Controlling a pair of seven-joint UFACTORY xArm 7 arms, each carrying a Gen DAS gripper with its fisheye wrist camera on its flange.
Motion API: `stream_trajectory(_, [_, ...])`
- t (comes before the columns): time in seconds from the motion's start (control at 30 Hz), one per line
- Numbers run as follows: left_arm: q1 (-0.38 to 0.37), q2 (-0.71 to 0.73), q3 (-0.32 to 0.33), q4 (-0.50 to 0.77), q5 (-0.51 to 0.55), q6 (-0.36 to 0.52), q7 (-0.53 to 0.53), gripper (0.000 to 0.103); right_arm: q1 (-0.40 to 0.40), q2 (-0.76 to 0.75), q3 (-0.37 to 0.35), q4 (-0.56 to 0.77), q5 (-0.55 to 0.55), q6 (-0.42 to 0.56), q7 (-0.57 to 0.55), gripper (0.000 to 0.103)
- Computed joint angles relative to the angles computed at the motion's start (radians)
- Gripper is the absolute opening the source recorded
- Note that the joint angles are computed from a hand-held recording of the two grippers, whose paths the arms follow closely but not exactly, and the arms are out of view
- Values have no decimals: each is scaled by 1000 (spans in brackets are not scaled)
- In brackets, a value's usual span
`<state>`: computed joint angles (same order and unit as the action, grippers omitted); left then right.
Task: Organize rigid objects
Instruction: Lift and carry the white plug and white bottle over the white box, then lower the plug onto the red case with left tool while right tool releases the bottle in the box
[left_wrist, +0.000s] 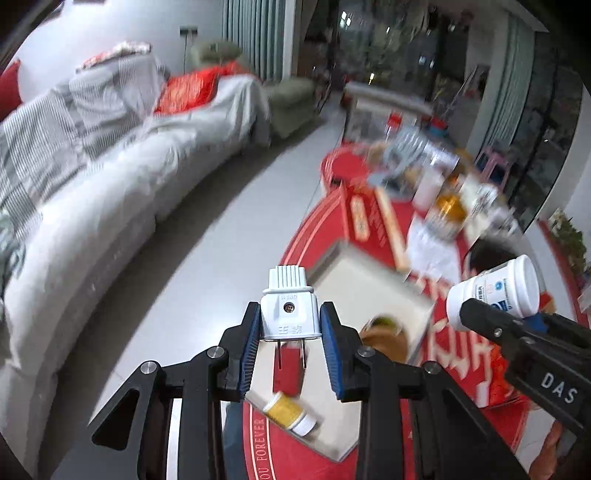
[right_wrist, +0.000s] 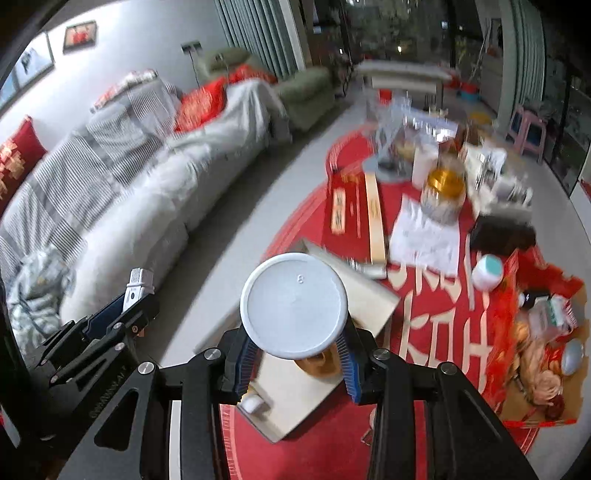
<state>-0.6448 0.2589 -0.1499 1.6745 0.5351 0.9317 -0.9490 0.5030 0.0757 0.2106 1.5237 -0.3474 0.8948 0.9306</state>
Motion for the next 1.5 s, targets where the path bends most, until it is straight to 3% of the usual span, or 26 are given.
stream_trajectory(0.17, [12, 86, 5, -8, -76, -9, 12, 35, -19, 60, -11, -61, 111, -46, -37, 41])
stream_trajectory(0.43, [-14, 195, 37, 56, -103, 1, 47, 35, -31, 129, -41, -55, 151, -71, -69, 41])
stream_trajectory(0.93, [-24, 249, 66, 95, -135, -4, 87, 35, 6, 258, -84, 59, 92, -89, -85, 41])
stream_trajectory(1.5, [-27, 300, 67, 135, -178, 16, 129, 35, 9, 330, -99, 116, 131, -68, -98, 41])
